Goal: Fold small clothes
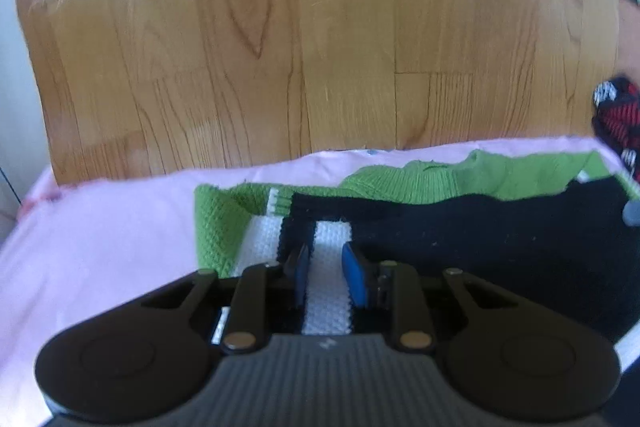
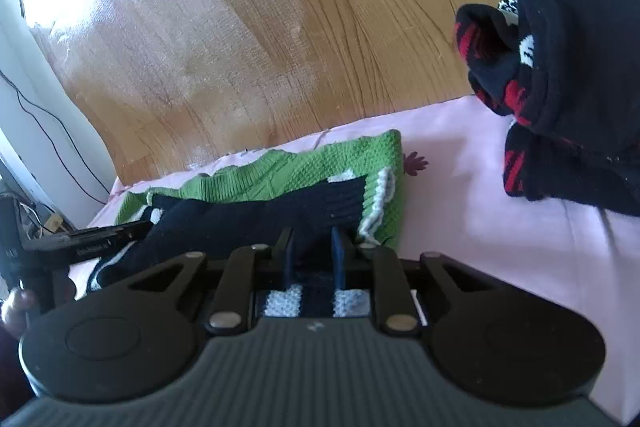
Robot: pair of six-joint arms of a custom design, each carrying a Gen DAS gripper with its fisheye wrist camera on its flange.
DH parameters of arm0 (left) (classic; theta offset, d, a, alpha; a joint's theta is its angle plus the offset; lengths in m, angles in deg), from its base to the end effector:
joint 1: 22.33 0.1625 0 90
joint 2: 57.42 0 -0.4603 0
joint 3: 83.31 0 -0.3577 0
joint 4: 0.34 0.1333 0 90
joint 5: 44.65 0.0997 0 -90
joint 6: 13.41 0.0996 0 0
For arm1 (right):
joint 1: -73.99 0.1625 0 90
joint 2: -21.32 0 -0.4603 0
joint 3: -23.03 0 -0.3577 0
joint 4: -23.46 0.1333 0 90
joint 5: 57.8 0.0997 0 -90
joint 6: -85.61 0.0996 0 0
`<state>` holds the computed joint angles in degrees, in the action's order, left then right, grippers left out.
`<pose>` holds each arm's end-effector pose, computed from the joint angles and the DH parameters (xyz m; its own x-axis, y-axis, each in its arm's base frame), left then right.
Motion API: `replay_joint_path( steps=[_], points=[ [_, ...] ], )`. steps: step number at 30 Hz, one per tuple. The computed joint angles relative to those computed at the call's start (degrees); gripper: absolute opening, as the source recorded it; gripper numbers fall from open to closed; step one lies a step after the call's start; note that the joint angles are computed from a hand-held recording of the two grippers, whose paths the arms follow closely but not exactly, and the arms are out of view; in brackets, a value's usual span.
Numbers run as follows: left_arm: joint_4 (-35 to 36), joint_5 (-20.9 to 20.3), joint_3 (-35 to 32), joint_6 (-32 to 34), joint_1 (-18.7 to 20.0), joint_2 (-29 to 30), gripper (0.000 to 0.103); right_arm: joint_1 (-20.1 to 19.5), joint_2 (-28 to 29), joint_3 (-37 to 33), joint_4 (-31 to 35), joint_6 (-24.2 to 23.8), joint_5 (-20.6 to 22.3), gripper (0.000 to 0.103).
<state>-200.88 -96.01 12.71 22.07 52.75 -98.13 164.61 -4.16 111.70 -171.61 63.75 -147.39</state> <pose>0.0156 -0.7009 0.2061 -0.6369 0.0800 -0.7668 0.6343 0.6197 -0.4622 0.1418 -0.7161 0.0337 -0.9250 -0.2917 0.2436 -0.3798 0.6852 -0.6216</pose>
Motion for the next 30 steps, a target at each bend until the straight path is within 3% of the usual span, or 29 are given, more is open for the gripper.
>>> replay_joint_path(
  steps=[5,8,9,10,13,18,20,21,23,25,26,27,30],
  points=[
    [-0.06,-0.19,-0.55,-1.05,-0.11,0.29,0.022,-0.31,0.39,-0.4,-0.14,2.36,1.14,0.021],
    [-2.25,4.26,3.05,-0.2,-2.14,-1.0,0.027,0.12,0.2,0.58,-2.78,3.53,0.1,0.023],
    [-4.76,6.6,5.67,1.71,-3.37,-1.89,0.041,0.44,-0.08,1.4,-4.14,4.47,-1.06,0.024],
    [-7.0,7.9,8.55,3.72,-4.31,-3.16,0.049,0.6,-0.85,2.87,-4.93,5.82,-1.27,0.024],
    [-12.15,8.11,21.33,4.18,-6.77,-10.21,0.05,-0.28,-4.9,11.24,-7.23,4.62,4.12,0.027],
    [-5.42,10.84,37.91,-11.68,-8.86,-22.08,0.05,-0.54,-10.11,25.4,-12.31,-0.14,3.0,0.027],
    [-3.26,12.36,42.81,-18.05,-9.63,-25.03,0.045,-1.1,-11.61,30.17,-14.2,-1.49,2.51,0.027],
    [-5.11,13.85,44.98,-19.03,-10.25,-25.13,0.034,-1.01,-11.53,32.26,-17.2,-2.93,0.44,0.021],
    [-11.95,16.42,48.38,-17.96,-11.69,-24.07,0.03,-1.39,-11.24,35.81,-24.07,-4.18,-0.22,0.02],
    [-13.56,24.25,49.89,-20.73,-14.26,-22.74,0.004,-0.9,-11.36,38.36,-29.38,-0.98,-2.84,0.027],
    [-12.41,27.05,49.94,-22.17,-14.82,-22.79,0.003,-0.42,-10.85,39.2,-32.27,-0.81,-4.72,0.028],
    [-10.19,27.46,51.31,-24.8,-15.66,-24.89,0.003,-0.69,-11.46,40.73,-33.51,-1.06,-4.21,0.028],
    [3.71,19.82,55.56,-33.56,-18.24,-37.73,0.01,-3.89,-15.69,47.61,-31.53,-0.13,4.63,0.032]
  ],
)
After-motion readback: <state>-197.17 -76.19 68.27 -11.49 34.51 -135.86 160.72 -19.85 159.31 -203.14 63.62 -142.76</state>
